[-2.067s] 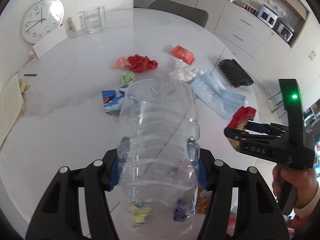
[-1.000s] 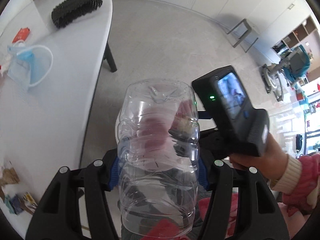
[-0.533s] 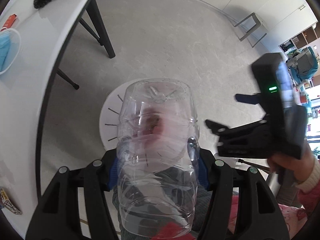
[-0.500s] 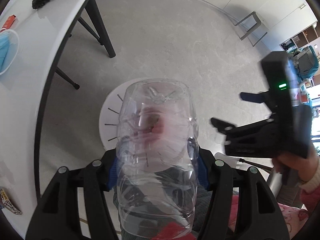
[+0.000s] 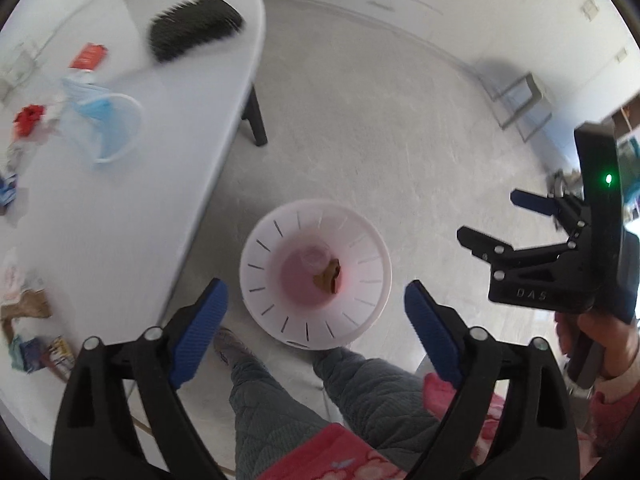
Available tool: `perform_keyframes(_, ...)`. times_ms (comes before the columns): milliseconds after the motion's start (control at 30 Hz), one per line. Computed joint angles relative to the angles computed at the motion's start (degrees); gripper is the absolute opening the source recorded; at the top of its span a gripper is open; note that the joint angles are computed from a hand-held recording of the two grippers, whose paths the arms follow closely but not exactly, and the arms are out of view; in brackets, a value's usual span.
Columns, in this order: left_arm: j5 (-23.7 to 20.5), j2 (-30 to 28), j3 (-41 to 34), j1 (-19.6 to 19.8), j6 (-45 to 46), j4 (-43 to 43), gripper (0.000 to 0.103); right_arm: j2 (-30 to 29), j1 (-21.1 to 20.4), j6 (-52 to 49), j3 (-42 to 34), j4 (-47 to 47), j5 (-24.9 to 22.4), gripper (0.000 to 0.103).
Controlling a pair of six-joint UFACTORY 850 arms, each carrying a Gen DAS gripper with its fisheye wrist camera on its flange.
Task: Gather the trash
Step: 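Carry the cardboard over the white bin and open the right gripper while the left drops the bottle, then grasp the blue face mask with the left gripper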
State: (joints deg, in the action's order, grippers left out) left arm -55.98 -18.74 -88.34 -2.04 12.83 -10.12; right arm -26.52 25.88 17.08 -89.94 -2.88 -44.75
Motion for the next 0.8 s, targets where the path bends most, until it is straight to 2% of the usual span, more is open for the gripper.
perform_keyframes(233, 1.9, 1.5, -4.2, 2.9, -6.8, 2.3, 0.095, -4.3, 1.7, -4.9, -12.3, 2.0, -1.2, 0.101)
perform_keyframes(500, 3.4, -0.5, -7.4, 6.1, -11.5, 4.5, 0.095, -11.5, 3.0, -5.9, -25.3, 1.5, -4.3, 0.101)
perform_keyframes(667, 3.7, -5.5, -12.7, 7.2, -16.8, 8.7, 0.095, -17.2, 3.4, -5.1, -34.6, 1.0, -7.9, 0.101)
perform_keyframes(767, 3.5, -10.7, -18.2, 7.7, -19.5, 10.6, 0.095, -23.2, 3.4, -4.9, -44.2, 0.9, -12.2, 0.101)
perform_keyframes(800, 3.3, -12.1, -19.7, 7.8, -19.8, 11.0, 0.095, -26.4, 3.4, -4.8, -49.5, 0.7, -14.7, 0.101)
